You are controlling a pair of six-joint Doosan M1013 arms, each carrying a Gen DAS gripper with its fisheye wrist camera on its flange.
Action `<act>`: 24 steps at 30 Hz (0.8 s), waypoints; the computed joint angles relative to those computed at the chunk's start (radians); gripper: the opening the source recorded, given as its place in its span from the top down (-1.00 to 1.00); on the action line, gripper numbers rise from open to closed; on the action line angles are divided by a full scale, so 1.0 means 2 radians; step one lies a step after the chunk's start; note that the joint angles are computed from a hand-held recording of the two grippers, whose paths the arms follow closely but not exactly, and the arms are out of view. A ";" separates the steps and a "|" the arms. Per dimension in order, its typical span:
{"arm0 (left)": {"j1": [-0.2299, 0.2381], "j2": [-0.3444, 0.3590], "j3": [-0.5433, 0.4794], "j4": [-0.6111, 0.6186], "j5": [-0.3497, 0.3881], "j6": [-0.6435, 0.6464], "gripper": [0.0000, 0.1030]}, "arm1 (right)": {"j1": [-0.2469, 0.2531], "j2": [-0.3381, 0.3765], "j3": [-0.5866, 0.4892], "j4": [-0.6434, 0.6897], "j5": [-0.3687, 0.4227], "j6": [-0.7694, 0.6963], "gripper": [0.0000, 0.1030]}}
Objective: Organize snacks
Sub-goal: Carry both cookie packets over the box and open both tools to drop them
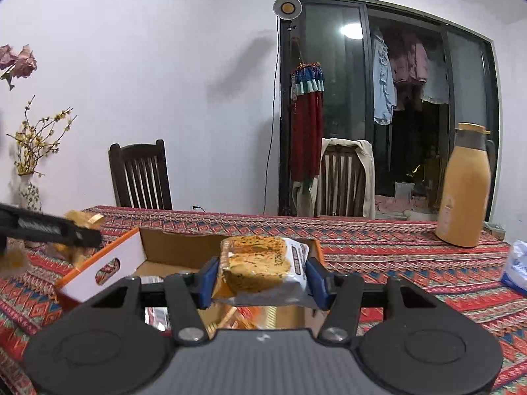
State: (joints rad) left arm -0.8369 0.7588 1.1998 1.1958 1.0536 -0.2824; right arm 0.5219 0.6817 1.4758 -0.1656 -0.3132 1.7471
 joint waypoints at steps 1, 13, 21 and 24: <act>0.002 0.005 -0.006 -0.002 0.004 0.003 -0.16 | 0.001 0.006 -0.009 -0.010 0.003 0.015 -0.06; 0.009 0.019 0.003 0.037 -0.002 -0.048 -0.62 | 0.002 0.043 -0.054 -0.152 0.040 0.161 -0.26; -0.002 0.017 0.013 0.076 0.038 -0.101 -1.00 | 0.000 0.033 -0.025 -0.064 -0.010 0.097 -1.00; -0.004 0.017 0.013 0.077 0.043 -0.102 -1.00 | -0.003 0.034 -0.025 -0.089 -0.009 0.134 -1.00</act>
